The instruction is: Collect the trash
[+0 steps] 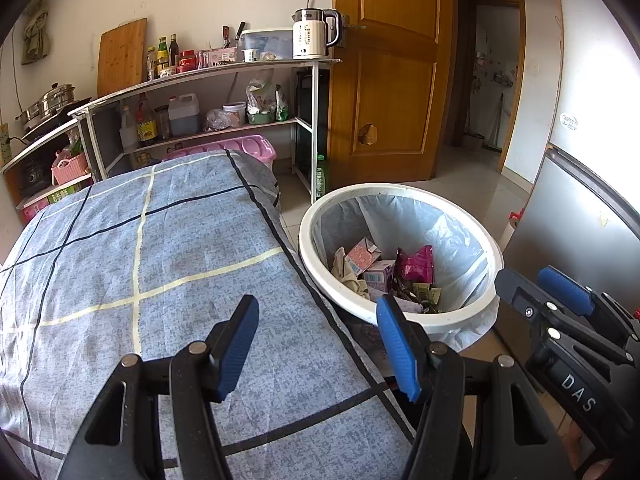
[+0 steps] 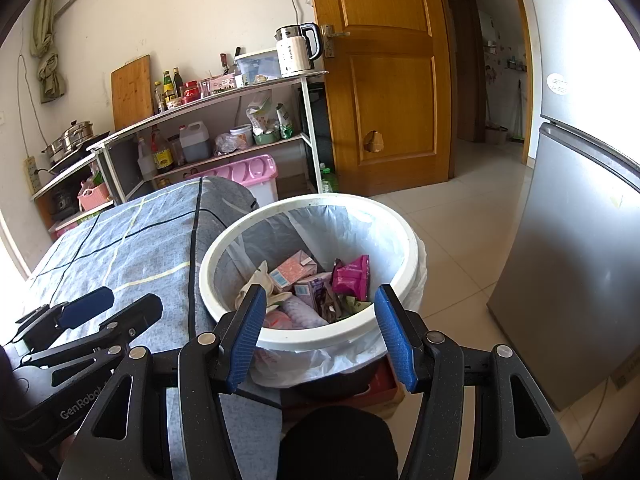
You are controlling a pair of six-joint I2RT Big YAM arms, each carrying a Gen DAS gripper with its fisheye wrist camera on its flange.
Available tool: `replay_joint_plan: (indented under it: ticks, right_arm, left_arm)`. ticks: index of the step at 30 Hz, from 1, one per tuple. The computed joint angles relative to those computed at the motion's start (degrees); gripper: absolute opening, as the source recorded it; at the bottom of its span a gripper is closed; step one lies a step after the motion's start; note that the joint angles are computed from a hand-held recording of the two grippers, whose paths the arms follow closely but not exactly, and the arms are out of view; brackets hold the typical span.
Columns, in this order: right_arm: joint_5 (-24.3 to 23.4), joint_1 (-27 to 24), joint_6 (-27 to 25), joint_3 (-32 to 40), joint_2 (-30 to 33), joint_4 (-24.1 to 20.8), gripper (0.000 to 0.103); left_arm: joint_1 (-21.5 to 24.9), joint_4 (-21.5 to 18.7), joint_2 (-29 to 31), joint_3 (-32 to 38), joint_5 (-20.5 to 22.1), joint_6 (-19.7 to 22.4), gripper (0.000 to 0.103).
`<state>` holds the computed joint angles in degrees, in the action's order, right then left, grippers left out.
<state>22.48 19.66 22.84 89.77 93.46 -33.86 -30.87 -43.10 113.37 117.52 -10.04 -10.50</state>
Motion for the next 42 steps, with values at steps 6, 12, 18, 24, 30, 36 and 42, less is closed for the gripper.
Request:
replay_joint_plan:
  ticks: [6,12,18,24,30,36,42]
  right_arm:
    - [-0.13,-0.06,-0.08,-0.1,-0.01,0.14,0.057]
    - [-0.28,-0.14,-0.16,-0.02,0.01,0.14,0.057]
    - [-0.57,-0.25,-0.27,0.05,0.15,0.19,0.057]
    - [-0.67,-0.33,-0.29,0.03,0.18,0.34,0.057]
    - [-0.76,-0.37,-0.19,-0.21,0.1,0.5,0.057]
    - [-0.74,-0.36,-0.12,-0.24,0.05,0.43,0.057]
    - [-0.6,-0.33,-0.25,-0.32,-0.05,0.59,0.057]
  left_arm:
    - [-0.02,-0.07,0.05,0.1,-0.13,-0.07,0.063]
    - [0.0,0.0,-0.01,0.01,-0.13,-0.03,0.063]
    - [-0.01,-0.05,0.05,0.11,-0.07,-0.09,0.063]
    - [0.04,-0.18,0.05,0.01,0.02,-0.14,0.063]
    - [0.15,0.02,-0.03,-0.32,0.66,0.05,0.063]
    - [0.24,-0.03,-0.06,-0.39,0.83,0.01,0.063]
    - [0.31,0.14,-0.26,-0.69,0.83,0.11,0.063]
